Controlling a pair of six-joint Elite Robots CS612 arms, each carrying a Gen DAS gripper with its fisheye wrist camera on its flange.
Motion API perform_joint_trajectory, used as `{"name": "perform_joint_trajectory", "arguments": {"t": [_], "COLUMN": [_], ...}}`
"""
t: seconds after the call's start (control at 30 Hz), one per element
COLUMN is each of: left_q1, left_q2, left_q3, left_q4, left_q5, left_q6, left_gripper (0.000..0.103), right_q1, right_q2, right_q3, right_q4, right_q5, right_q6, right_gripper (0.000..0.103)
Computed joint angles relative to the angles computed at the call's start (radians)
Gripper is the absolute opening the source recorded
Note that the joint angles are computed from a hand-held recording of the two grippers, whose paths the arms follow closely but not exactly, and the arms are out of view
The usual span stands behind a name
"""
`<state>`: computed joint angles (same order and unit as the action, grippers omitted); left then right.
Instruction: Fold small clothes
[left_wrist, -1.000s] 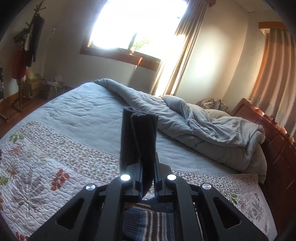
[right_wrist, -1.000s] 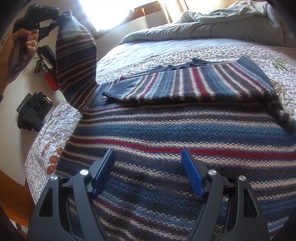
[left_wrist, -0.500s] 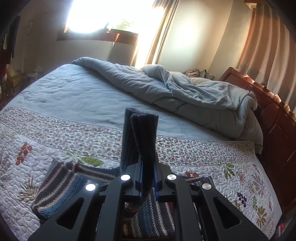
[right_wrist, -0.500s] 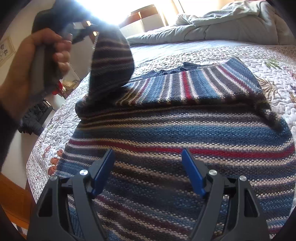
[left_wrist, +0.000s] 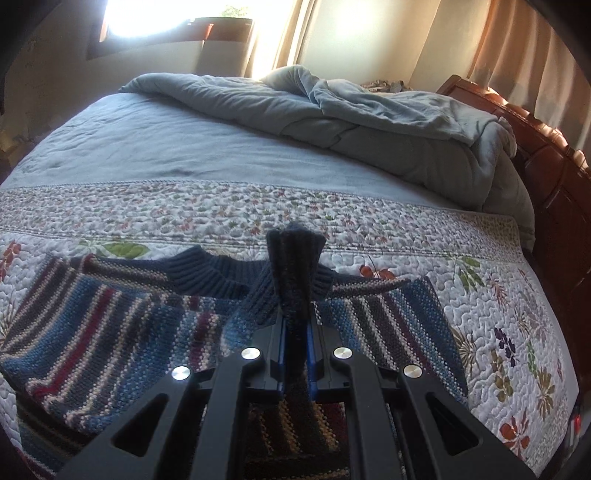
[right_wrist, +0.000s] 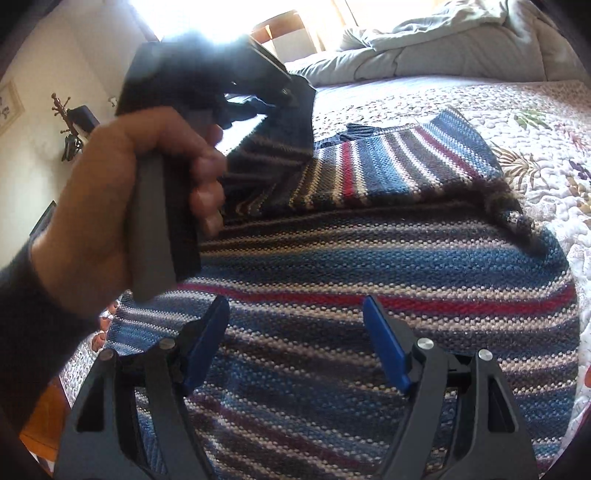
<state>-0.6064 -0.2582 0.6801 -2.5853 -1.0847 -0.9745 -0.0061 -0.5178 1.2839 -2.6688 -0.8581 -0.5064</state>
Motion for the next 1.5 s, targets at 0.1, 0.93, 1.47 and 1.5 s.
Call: {"name": "perform_joint_trajectory", "arguments": {"t": [0.1,0.93,1.47,1.5], "left_q1": [-0.002,-0.087,-0.078,-0.078], "left_q2": [0.025,-0.243,-0.227,-0.227], "left_q3": [-0.046,0.853,0.843,0.845], "left_q4": [0.05,-0.896,-0.902,-0.909], "left_q5": [-0.018,0.061,-0.036,-0.04], "left_q6": [0.01,-0.387,-0.306,-0.301], "left_gripper": [0.008,0.077,0.082,0.083], "right_q1": [-0.001,-0.044,0.02,0.023], "right_q2": [0.001,0.085,0.209,0.216], "right_q3": [-0.004,-0.178,-0.493,-0.509], "right_q4": [-0.001,0.414,0.422,0.419], "right_q5": [0.0,0.466,0.124,0.11], "right_q6": [0.005,0.21,0.793,0.795], "right_gripper": [0.075,0.073,0.054,0.054]}}
